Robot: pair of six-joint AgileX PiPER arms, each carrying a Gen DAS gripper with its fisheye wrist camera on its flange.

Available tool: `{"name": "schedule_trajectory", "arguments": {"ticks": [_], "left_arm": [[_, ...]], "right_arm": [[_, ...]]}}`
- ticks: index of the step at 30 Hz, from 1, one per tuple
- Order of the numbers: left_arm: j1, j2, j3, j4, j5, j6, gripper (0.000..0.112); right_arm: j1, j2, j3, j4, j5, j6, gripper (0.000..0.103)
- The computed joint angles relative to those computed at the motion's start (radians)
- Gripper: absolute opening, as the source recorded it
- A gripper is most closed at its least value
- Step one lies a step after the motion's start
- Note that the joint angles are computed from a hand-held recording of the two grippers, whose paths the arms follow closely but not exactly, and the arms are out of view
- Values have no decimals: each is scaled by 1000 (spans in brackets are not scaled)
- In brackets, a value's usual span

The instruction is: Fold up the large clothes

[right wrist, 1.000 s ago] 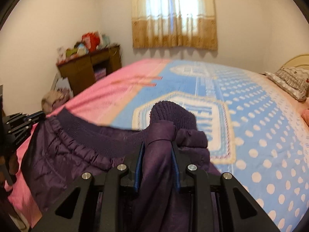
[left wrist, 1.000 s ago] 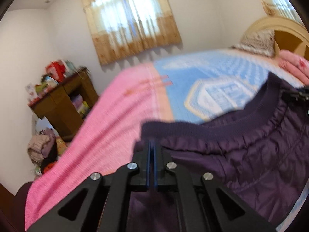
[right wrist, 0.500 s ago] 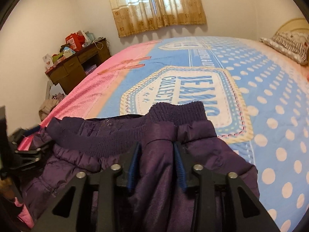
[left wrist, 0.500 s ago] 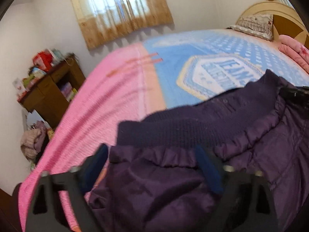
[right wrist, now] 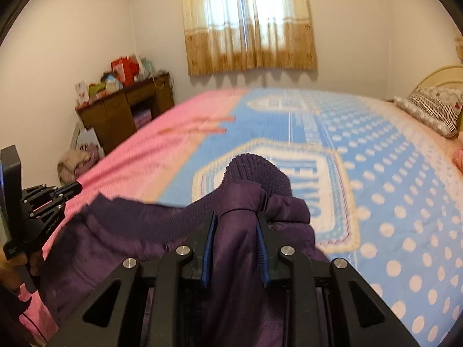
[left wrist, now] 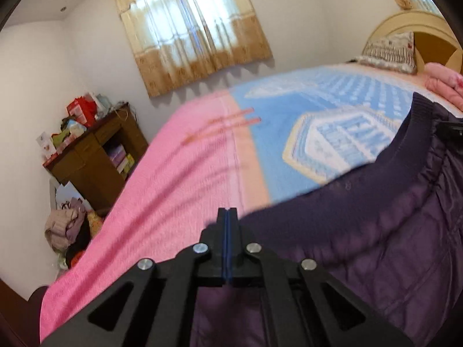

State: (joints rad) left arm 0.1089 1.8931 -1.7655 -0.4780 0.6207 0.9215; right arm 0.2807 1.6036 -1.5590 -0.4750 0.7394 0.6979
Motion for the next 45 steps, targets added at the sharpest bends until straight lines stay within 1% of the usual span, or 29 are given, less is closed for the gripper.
{"name": "schedule_trajectory", "arguments": {"ticks": [2,3,4,5,6,7,8,9,10,12,14,16,18,19,20,21,22,23,24,27,29,31,33,36,37,39,41,43,45], "left_arm": [[-7,56,-103,46,69,-65,0],[-8,75,-135,41,105,-65,1],[-10,77,-135,41,102,-79,8],[-9,77,-136,30,115,-86,18],[-4,92,-168,30,162,-102,36],[-4,98,-181,41,182,-126,82],[7,82,-154,13,162,-119,101],[20,63,-119,-33,140,-84,102],[26,65,-123,-48,158,-74,102],[24,100,-189,-23,255,-101,102],[-5,116,-199,43,278,-116,99],[-32,132,-197,99,276,-132,91],[-50,196,-273,154,360,-169,80],[-46,222,-305,141,401,-162,65],[-46,225,-297,135,406,-152,57],[-47,199,-249,122,373,-128,48],[-45,160,-182,97,319,-85,25],[-46,115,-113,85,254,-55,13],[-44,78,-62,70,205,-46,13],[-25,29,-12,12,137,-17,12],[-13,29,-37,-14,134,-43,12],[-23,35,-60,3,93,-74,12],[-48,82,-138,62,106,-137,12],[-103,155,-190,224,67,-241,13],[-115,179,-199,268,56,-268,13],[-136,203,-173,355,7,-317,14],[-138,211,-149,376,-24,-345,14],[-137,204,-134,373,-33,-346,14],[-145,194,-103,400,-63,-363,14]], "right_arm": [[-18,40,-31,32,10,-19,26],[-25,53,-37,52,11,-31,26],[-31,63,-34,67,10,-40,26],[-31,66,-28,67,9,-42,26],[-26,64,-15,56,5,-35,26],[-20,60,1,40,-1,-26,26],[-19,56,12,36,-6,-24,26],[-18,50,23,32,-14,-20,26],[-15,44,33,26,-22,-15,26],[-14,38,43,24,-34,-16,26],[-10,33,50,20,-43,-18,26],[-5,27,57,18,-49,-22,26],[-6,24,64,22,-56,-30,26],[-4,21,71,19,-61,-29,26],[-7,17,80,18,-70,-31,26],[-1,8,92,-1,-78,-14,26],[5,-1,104,-22,-85,3,26],[14,-10,112,-45,-89,26,26],[25,-21,122,-71,-95,53,26],[49,-44,134,-155,-101,131,26],[62,-32,101,-195,-70,159,26],[57,2,53,-195,-37,157,26],[31,62,-20,-136,7,107,26],[-1,162,-106,-69,92,45,29],[-16,190,-111,-46,104,32,31],[-42,213,-89,-4,93,23,38],[-53,210,-50,0,57,40,40],[-48,226,-61,-1,78,31,40],[-44,247,-79,5,100,24,41]]}}
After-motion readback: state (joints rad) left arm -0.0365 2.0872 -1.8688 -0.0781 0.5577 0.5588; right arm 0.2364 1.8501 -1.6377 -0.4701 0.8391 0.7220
